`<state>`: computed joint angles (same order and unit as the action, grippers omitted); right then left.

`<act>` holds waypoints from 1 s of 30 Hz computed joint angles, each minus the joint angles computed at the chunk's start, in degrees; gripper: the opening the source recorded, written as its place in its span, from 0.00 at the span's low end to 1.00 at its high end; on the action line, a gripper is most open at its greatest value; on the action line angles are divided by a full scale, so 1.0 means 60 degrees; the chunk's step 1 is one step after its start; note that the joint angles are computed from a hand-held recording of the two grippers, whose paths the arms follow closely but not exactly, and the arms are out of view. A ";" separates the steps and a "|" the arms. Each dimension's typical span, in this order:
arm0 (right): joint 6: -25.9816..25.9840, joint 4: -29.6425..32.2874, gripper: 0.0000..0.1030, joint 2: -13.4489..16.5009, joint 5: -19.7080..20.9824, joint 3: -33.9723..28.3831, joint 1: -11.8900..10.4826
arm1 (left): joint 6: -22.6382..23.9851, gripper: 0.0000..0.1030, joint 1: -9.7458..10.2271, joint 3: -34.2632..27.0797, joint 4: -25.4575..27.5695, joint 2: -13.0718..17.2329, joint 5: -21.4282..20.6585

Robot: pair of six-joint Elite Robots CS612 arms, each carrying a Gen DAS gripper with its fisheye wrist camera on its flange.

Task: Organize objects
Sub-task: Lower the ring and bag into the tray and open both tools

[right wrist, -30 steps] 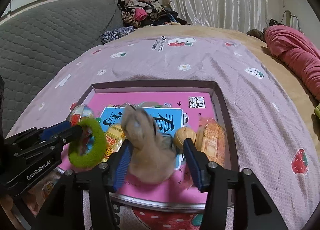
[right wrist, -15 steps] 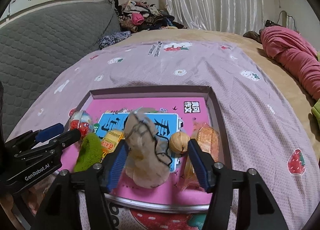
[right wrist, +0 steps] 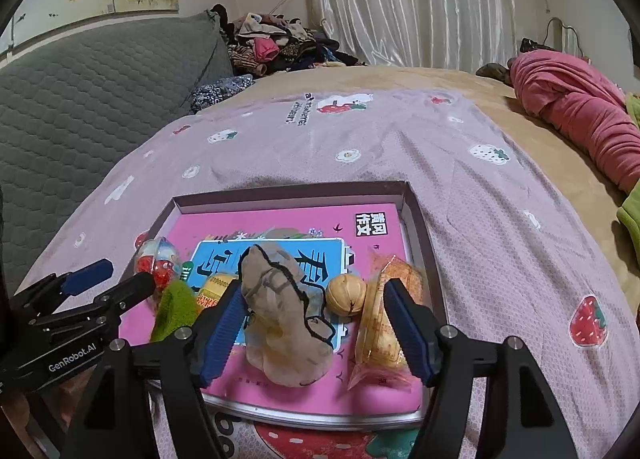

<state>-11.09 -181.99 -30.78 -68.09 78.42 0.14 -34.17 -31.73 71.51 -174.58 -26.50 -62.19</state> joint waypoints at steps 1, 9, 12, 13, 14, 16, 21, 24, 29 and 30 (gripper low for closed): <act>0.0013 -0.0025 0.69 -0.0001 0.0006 0.0004 -0.0002 | 0.0003 0.72 0.0007 0.0007 -0.0006 -0.0004 0.0003; 0.0110 -0.0212 0.78 -0.0036 0.0052 0.0057 -0.0029 | -0.0117 0.75 0.0006 0.0093 0.0134 -0.0073 0.0156; 0.0149 -0.0321 0.80 -0.0040 0.0037 0.0074 -0.0029 | -0.0157 0.78 0.0029 0.0190 0.0012 -0.0133 0.0073; 0.0144 -0.0327 0.80 -0.0047 0.0027 0.0080 -0.0027 | -0.0159 0.79 0.0029 0.0219 -0.0027 -0.0149 0.0081; 0.0152 -0.0359 0.81 -0.0052 0.0024 0.0087 -0.0026 | -0.0093 0.81 0.0014 0.0247 -0.0048 -0.0168 0.0189; 0.0160 -0.0385 0.83 -0.0057 0.0062 0.0091 -0.0026 | 0.0070 0.82 -0.0049 0.0247 -0.0025 -0.0171 0.0574; 0.0143 -0.0574 0.84 -0.0074 0.0130 0.0145 -0.0040 | -0.0047 0.85 -0.0029 0.0403 -0.0378 -0.0260 0.0368; 0.0208 -0.0748 0.84 -0.0076 0.0116 0.0173 -0.0044 | -0.0050 0.86 -0.0042 0.0430 -0.0313 -0.0290 0.0517; 0.0256 -0.0946 0.86 -0.0099 0.0120 0.0222 -0.0057 | -0.0069 0.90 -0.0046 0.0476 -0.0310 -0.0326 0.0538; 0.0242 -0.0929 0.86 -0.0102 0.0120 0.0220 -0.0054 | -0.0040 0.90 -0.0051 0.0496 -0.0357 -0.0332 0.0556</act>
